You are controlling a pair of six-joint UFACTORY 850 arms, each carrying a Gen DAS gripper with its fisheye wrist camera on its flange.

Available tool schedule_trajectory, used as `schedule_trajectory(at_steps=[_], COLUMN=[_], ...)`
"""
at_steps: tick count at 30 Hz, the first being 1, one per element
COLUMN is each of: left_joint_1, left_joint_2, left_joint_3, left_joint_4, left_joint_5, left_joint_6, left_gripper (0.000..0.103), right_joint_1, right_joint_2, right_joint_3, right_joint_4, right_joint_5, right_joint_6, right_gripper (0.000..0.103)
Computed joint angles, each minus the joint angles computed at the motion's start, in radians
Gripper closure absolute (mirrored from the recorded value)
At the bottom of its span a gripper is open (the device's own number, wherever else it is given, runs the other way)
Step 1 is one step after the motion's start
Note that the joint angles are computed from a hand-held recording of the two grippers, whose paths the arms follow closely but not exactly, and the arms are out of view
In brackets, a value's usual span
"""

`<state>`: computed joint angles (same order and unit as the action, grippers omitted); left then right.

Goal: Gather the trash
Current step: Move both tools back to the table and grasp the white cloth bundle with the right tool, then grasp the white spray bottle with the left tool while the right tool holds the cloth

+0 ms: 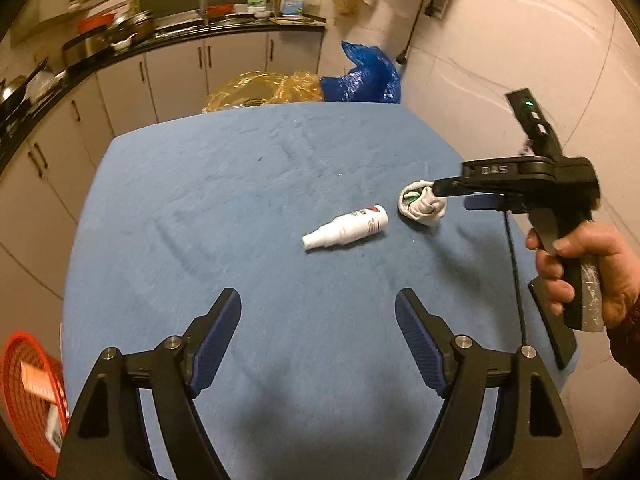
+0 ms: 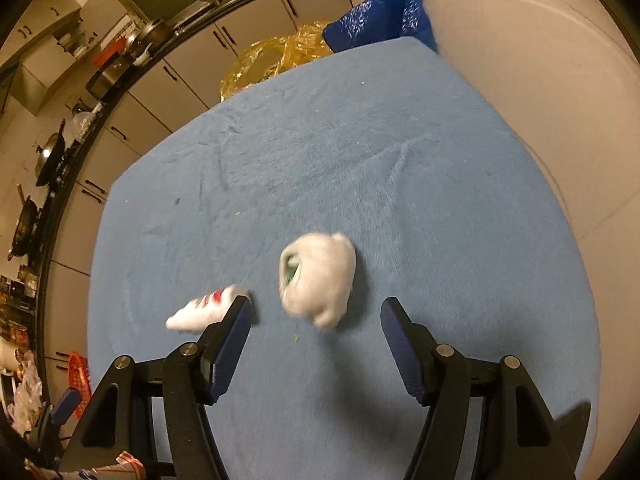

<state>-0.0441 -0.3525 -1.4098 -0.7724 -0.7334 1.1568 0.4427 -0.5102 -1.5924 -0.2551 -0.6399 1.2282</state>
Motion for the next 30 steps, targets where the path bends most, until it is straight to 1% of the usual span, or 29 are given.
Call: schedule_trajectory(at_steps=[2, 3, 4, 5, 6, 7, 9, 12, 13, 16, 18, 19, 20, 22, 24, 26, 27, 29, 30], left_joint_1=[-0.016, -0.026, -0.037, -0.048, -0.056, -0.064, -0.086, -0.109, -0.119, -0.143, -0.156, -0.164, -0.173, -0.184, -0.195, -0.198, -0.2, -0.201, -0.199], left_joint_2=[-0.027, -0.042, -0.054, -0.065, -0.079, -0.094, -0.118, -0.154, -0.163, -0.194, -0.201, -0.208, -0.216, -0.242, -0.262, -0.284, -0.295, -0.317, -0.314], left_joint_3=[-0.031, -0.046, -0.057, -0.07, -0.083, -0.101, -0.122, -0.149, -0.15, -0.165, -0.154, -0.156, -0.16, -0.182, -0.198, -0.22, -0.231, -0.258, -0.252], left_joint_4=[0.008, 0.011, 0.019, 0.029, 0.033, 0.039, 0.044, 0.025, 0.024, 0.021, -0.03, -0.023, 0.002, 0.038, 0.08, 0.104, 0.13, 0.168, 0.144], left_joint_5=[0.006, 0.011, 0.024, 0.033, 0.038, 0.038, 0.063, 0.08, 0.098, 0.111, 0.145, 0.16, 0.174, 0.169, 0.186, 0.172, 0.174, 0.139, 0.141], left_joint_6=[-0.006, -0.008, -0.013, -0.024, -0.028, -0.035, -0.043, -0.013, -0.001, 0.048, 0.145, 0.157, 0.151, 0.147, 0.118, 0.085, 0.046, -0.02, -0.021], left_gripper=[0.024, 0.023, 0.022, 0.022, 0.022, 0.022, 0.022, 0.022, 0.022, 0.022, 0.022, 0.022, 0.022, 0.022, 0.022, 0.023, 0.032, 0.053, 0.058], right_joint_1=[-0.018, -0.024, -0.027, -0.026, -0.026, -0.026, -0.021, -0.015, -0.011, 0.003, 0.012, 0.015, 0.017, 0.019, 0.02, 0.024, 0.026, 0.032, 0.033], right_joint_2=[-0.024, -0.026, -0.027, -0.021, -0.015, -0.004, 0.023, 0.074, 0.087, 0.125, 0.15, 0.159, 0.165, 0.181, 0.187, 0.202, 0.208, 0.218, 0.219], right_joint_3=[-0.012, -0.003, 0.002, 0.012, 0.02, 0.032, 0.063, 0.127, 0.141, 0.181, 0.207, 0.217, 0.225, 0.245, 0.254, 0.273, 0.281, 0.293, 0.296], right_joint_4=[0.072, 0.101, 0.124, 0.125, 0.124, 0.128, 0.122, 0.151, 0.147, 0.116, 0.11, 0.104, 0.103, 0.115, 0.118, 0.119, 0.121, 0.116, 0.117], right_joint_5=[0.017, 0.03, 0.038, 0.046, 0.059, 0.07, 0.087, 0.115, 0.113, 0.102, 0.095, 0.095, 0.097, 0.104, 0.101, 0.107, 0.109, 0.111, 0.112], right_joint_6=[-0.075, -0.106, -0.13, -0.132, -0.137, -0.148, -0.142, -0.155, -0.151, -0.128, -0.126, -0.119, -0.115, -0.114, -0.114, -0.104, -0.099, -0.084, -0.082], right_gripper=[0.038, 0.054, 0.067, 0.068, 0.074, 0.075, 0.076, 0.076, 0.076, 0.076, 0.076, 0.076, 0.076, 0.076, 0.076, 0.075, 0.075, 0.075, 0.075])
